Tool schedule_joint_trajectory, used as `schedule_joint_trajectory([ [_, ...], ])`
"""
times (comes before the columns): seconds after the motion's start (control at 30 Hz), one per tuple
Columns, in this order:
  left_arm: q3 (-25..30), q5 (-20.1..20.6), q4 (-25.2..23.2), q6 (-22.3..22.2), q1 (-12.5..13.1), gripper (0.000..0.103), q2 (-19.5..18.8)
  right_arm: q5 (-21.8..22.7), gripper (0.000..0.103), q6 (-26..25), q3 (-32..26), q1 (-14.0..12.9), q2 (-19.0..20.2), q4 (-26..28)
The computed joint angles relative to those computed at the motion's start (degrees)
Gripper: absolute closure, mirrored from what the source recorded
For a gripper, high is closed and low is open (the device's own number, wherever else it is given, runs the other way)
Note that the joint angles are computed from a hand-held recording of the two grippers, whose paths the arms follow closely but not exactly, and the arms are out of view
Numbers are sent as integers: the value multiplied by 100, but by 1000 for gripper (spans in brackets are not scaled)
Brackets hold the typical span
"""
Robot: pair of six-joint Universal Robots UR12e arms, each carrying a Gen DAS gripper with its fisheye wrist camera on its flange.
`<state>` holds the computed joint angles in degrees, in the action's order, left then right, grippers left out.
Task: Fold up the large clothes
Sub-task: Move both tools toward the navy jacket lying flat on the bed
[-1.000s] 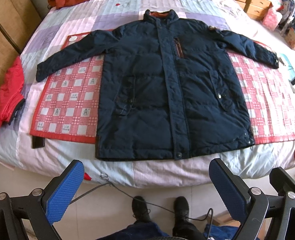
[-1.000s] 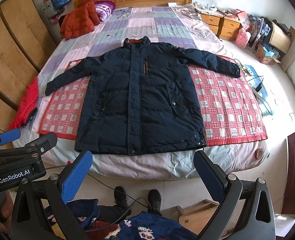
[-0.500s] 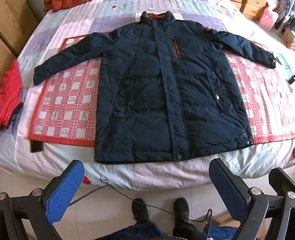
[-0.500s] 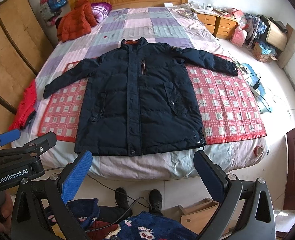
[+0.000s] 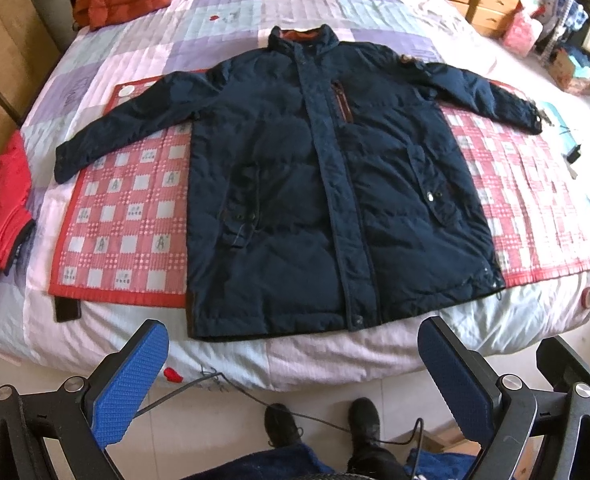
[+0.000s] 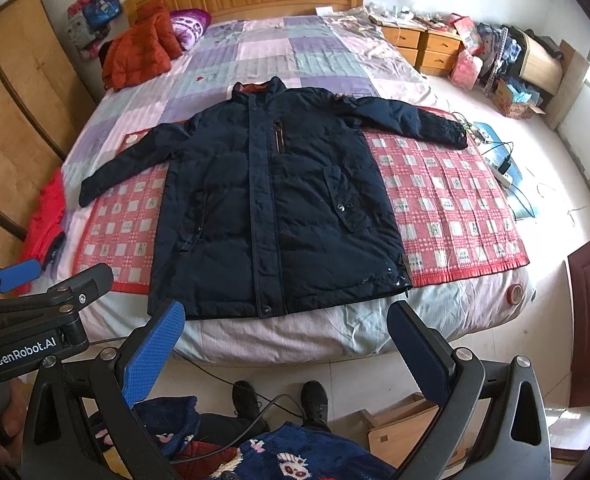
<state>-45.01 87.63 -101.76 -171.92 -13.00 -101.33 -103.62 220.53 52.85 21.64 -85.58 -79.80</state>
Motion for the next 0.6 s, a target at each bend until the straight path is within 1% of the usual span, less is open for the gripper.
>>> schedule_joint_trajectory([
  [0.3, 55, -243, 73, 359, 174, 1, -70, -253, 0, 339, -341, 136, 265, 186],
  [0.6, 229, -489, 2, 776, 357, 1, -203, -458, 0, 669, -772, 277, 572, 498],
])
